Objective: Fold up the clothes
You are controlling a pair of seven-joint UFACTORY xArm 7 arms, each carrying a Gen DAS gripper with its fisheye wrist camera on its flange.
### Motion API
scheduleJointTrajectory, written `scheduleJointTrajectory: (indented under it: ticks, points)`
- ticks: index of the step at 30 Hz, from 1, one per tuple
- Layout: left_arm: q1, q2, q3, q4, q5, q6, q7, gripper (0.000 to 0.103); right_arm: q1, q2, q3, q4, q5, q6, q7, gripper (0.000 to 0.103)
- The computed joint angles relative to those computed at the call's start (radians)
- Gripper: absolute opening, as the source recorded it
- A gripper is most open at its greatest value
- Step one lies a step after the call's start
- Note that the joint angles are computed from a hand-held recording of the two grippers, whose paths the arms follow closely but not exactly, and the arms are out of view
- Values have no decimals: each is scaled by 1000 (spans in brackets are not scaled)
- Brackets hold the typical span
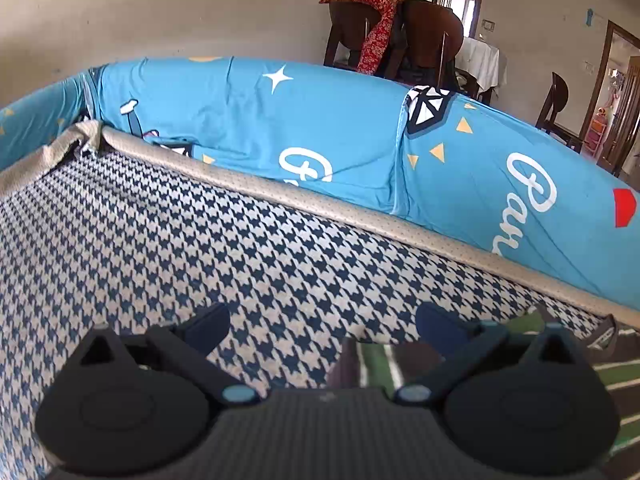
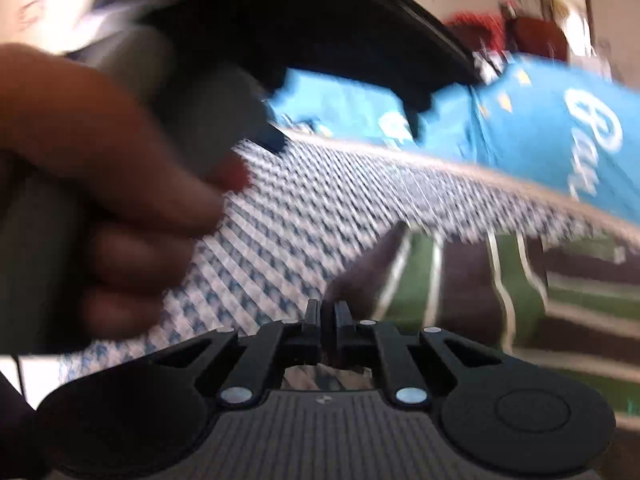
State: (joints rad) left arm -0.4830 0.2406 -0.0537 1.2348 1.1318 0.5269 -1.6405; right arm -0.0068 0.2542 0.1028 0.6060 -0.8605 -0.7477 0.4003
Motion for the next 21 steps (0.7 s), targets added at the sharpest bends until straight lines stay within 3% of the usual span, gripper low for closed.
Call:
scheduleJointTrajectory:
  ticks: [2,5,9,12,14,21]
  points:
    - [0,4,-2,4,-4,2,14,103,-31,11,7,36,-113,13,101,11]
    - [0,4,2,3,-8,-5,14,103,-24,-13,-6,29,-134,54,96,21]
    - [3,1,3,-1,-4,-21,-8,103,-67,-41,-31,38,-209,79,193,22]
    - [-4,16,-1,10,-9,-20,14,103,-91,-72,-63,22,-201,80,191,23]
    - [-11,30,-2,20,-16,-28,31,103,-112,-90,-82,21,-205,90,215,30]
    - [-49,81,8,54,-51,-42,102,103,-181,-148,-140,32,-238,111,292,32]
